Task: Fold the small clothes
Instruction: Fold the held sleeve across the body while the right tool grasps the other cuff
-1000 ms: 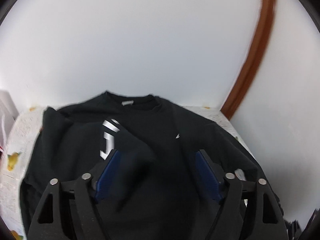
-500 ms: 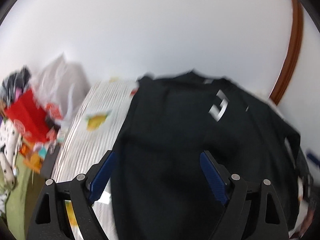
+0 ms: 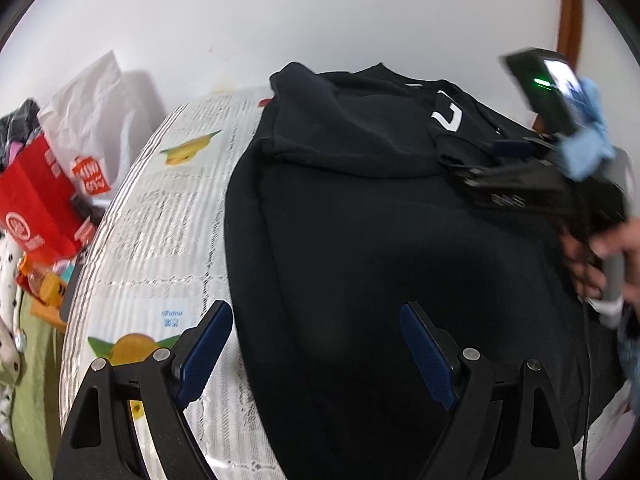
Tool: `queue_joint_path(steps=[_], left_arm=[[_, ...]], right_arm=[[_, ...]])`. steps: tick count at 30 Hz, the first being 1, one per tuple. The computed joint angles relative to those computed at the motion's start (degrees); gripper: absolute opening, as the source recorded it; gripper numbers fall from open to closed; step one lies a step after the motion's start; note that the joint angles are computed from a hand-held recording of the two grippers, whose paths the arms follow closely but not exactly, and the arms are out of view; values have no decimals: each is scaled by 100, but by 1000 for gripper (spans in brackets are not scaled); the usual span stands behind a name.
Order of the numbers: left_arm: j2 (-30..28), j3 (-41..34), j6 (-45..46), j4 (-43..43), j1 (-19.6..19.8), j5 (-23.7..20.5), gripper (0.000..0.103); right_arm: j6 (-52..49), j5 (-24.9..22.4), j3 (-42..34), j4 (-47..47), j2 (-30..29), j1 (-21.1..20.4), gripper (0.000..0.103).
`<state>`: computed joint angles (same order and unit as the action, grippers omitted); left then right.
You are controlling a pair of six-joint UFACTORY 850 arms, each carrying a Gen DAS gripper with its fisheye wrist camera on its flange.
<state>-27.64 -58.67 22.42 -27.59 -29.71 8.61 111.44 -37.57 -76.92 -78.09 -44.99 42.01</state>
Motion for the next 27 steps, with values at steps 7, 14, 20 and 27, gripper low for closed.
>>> queue_joint_path(steps=[7,14,20,27], left_arm=[[-270,-190,-1822,1548,143,-182,85],[-324,-173,-578,330,94,-25,86],[-358,-191,-404,120,96,21,90],[-402,-240,12,-312,97,23,93]], right_arm=[[492,711,371,-764,287,-205,11],[2488,404,1788,-2338,1731,-518,9],[3224,189,2709,-2475,2818,-1106,9],[4301,569,3407,-3147,3318,-1750,9]])
